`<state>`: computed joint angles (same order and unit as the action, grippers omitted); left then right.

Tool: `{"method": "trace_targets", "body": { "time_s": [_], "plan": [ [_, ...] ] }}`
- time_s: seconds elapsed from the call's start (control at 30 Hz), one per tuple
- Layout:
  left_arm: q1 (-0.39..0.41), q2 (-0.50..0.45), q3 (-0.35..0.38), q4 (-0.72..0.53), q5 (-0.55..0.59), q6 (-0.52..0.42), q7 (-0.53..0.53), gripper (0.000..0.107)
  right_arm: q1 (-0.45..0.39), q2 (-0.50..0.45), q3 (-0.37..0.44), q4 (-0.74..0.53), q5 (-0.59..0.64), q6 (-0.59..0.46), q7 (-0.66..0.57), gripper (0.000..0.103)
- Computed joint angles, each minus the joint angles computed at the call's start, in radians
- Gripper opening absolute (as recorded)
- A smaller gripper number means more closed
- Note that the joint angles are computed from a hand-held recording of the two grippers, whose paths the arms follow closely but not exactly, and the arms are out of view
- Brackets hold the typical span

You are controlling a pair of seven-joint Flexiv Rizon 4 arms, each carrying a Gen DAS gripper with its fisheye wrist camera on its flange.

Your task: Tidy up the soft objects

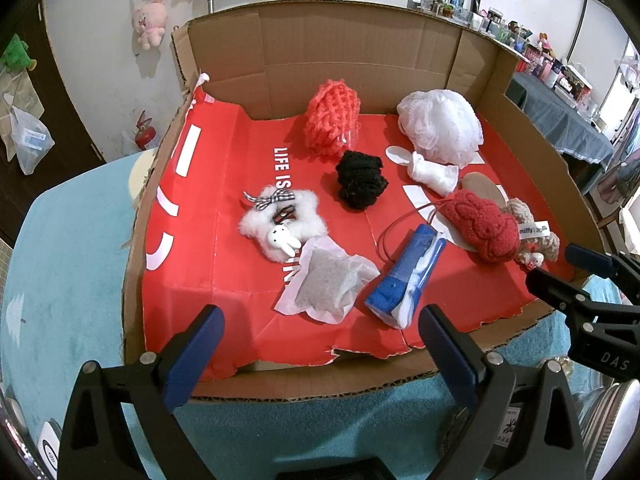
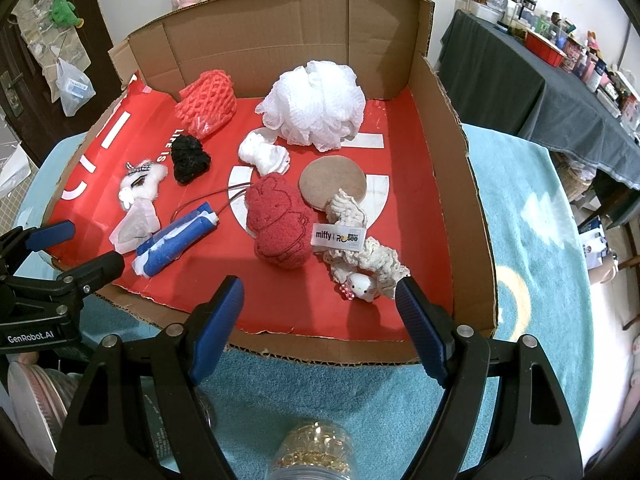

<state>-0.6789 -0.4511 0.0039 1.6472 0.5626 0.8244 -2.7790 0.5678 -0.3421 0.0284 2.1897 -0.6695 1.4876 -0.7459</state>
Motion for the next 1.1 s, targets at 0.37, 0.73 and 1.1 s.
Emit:
{"method": "trace_targets", "body": {
  "time_s": [0.37, 0.73, 1.1],
  "plan": [
    [-0.001, -0.001, 0.000, -0.001, 0.002, -0.001, -0.003, 0.099, 0.001, 0.000, -0.002, 0.000, 0.000, 0.001, 0.002, 0.078],
    [0.001, 0.000, -0.001, 0.001, 0.001, 0.007, -0.003, 0.099, 0.001, -0.001, -0.001, 0.002, 0.005, 0.006, 0.000, 0.078],
    [-0.057, 0.101, 0.022, 0.009, 0.175, -0.051, -0.160, 0.099, 0.065, 0.048, -0.085, 0.033, -0.030, 0.059, 0.036, 0.078]
  ]
}}
